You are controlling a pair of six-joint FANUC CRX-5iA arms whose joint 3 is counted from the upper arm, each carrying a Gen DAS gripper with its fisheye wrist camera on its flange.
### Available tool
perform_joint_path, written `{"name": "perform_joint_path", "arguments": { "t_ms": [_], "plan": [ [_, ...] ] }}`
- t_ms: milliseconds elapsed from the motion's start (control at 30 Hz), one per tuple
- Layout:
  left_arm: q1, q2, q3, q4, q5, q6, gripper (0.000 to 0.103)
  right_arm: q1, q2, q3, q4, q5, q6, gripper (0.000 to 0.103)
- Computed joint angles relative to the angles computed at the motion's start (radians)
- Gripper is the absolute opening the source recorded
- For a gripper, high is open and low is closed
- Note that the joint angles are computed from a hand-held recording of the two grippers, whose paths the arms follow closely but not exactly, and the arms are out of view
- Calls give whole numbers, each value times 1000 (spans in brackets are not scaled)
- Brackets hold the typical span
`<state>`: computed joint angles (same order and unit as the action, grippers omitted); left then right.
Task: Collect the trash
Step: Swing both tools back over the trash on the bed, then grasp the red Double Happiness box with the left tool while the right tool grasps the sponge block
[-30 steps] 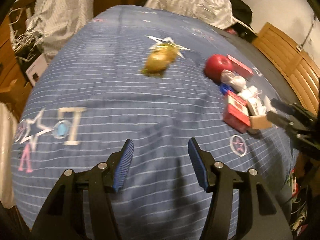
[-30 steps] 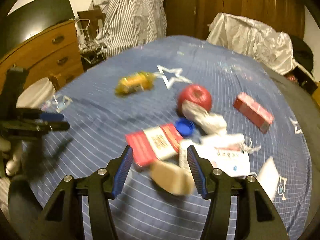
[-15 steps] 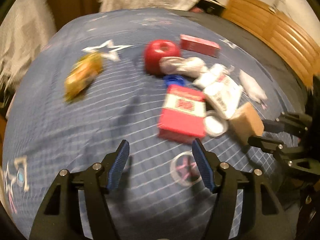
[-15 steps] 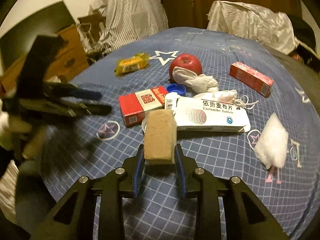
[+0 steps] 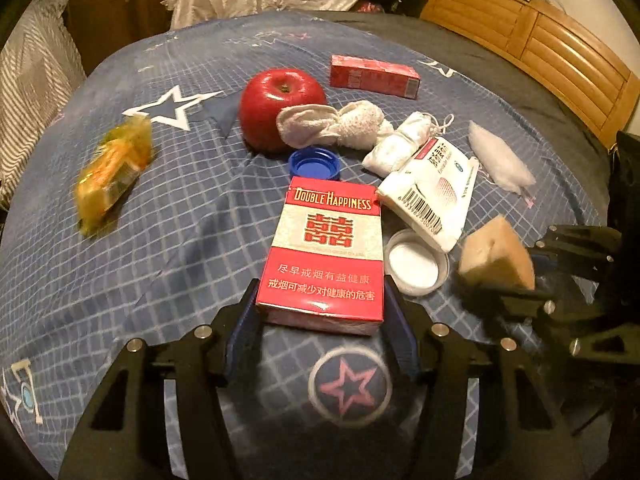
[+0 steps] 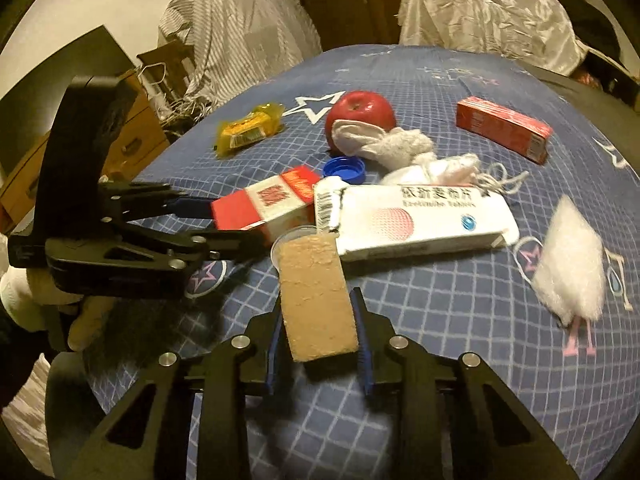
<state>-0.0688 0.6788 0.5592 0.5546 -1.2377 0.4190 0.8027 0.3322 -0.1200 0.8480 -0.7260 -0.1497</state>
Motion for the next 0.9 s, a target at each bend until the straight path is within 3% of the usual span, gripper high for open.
{"name": "perform_joint_path", "arguments": {
  "t_ms": [233,533,633,900],
  "plan": [
    [68,-54,-79,-9,6,-32,56,54,5,32,-67,-81,18,31],
    [33,-17,-41,2,36,41,63,49,45,86,-89,-134,63,31],
    [29,-31,-70,12,71,40,55,52,48,80,-66,-142,36,30],
    [59,-147,-255,124,212,-15,55,80,71,95,79,-222,-87,29]
  ]
}}
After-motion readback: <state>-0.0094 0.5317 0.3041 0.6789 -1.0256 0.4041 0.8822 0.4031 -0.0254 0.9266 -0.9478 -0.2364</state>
